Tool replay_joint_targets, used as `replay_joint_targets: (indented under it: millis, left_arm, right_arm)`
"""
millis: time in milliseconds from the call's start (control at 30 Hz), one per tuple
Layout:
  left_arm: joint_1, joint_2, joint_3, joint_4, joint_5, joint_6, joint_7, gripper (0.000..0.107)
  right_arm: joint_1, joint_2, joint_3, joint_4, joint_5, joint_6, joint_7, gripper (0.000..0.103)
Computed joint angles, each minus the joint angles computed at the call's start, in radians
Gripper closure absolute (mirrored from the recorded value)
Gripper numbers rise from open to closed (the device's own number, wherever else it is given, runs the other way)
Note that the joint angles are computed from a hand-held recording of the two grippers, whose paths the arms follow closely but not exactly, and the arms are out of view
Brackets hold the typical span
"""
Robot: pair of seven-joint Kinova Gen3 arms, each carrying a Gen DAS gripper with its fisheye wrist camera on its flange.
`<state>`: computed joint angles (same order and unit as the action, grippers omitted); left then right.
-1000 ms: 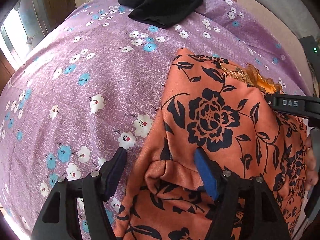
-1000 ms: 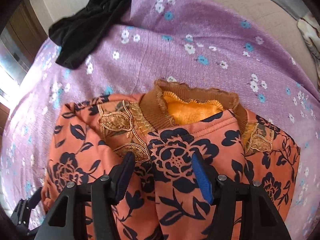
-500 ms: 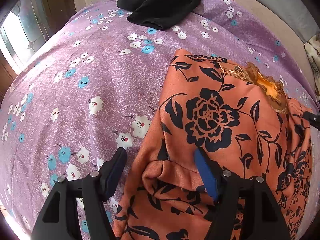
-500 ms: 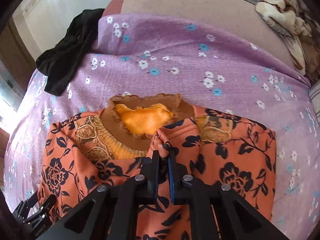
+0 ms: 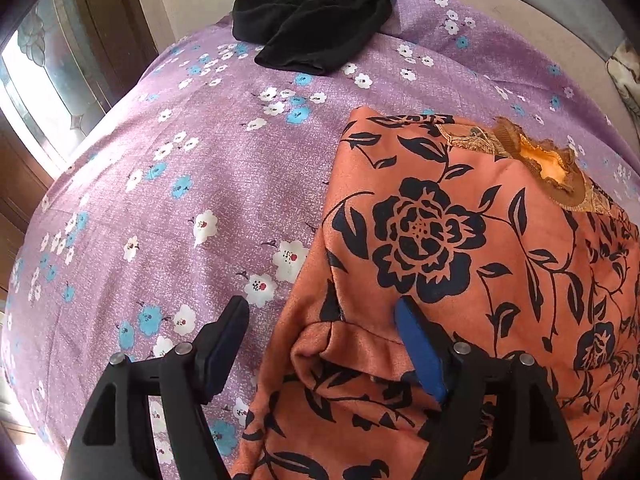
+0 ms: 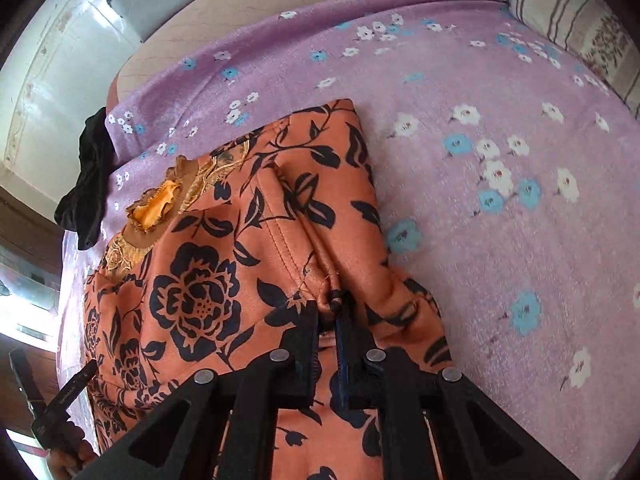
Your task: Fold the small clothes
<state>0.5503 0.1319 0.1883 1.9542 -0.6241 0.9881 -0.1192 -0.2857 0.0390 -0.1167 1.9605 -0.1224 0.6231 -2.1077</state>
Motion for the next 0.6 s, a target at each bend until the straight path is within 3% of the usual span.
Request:
replay_joint_targets:
  millis: [67,200,333,433,533,600]
  left_arm:
    - [0.018,0.011,0.005,-0.011,-0.025,0.039,0.020,0.030]
    - [0.076,0.051,0.011,-0.051,-0.100,0.165,0.088,0.031]
    - [0.123,0.079,0.012,-0.084,-0.151,0.259,0.116,0.031]
    - [0.156,0.099,0.013,-0.103,-0.187,0.318,0.134,0.031]
    - [0.202,0.118,0.013,-0.115,-0.247,0.383,0.175,0.031]
    - [0.220,0.113,0.018,-0.115,-0.279,0.383,0.194,0.031]
  right_arm:
    - [-0.010,-0.024,0.012,0.001,-0.001,-0.005,0.000,0.095]
    - [0.061,-0.074,-0.057,-0.009,0.033,0.033,0.001,0.095]
    - [0.111,-0.013,-0.010,-0.049,-0.103,0.182,0.104,0.092]
    - [0.118,0.000,0.016,-0.082,-0.079,0.257,0.053,0.092]
    - [0.132,-0.074,-0.006,-0.059,0.034,0.188,-0.058,0.091]
    - [0.073,-0.103,0.032,-0.045,0.058,0.107,-0.068,0.091]
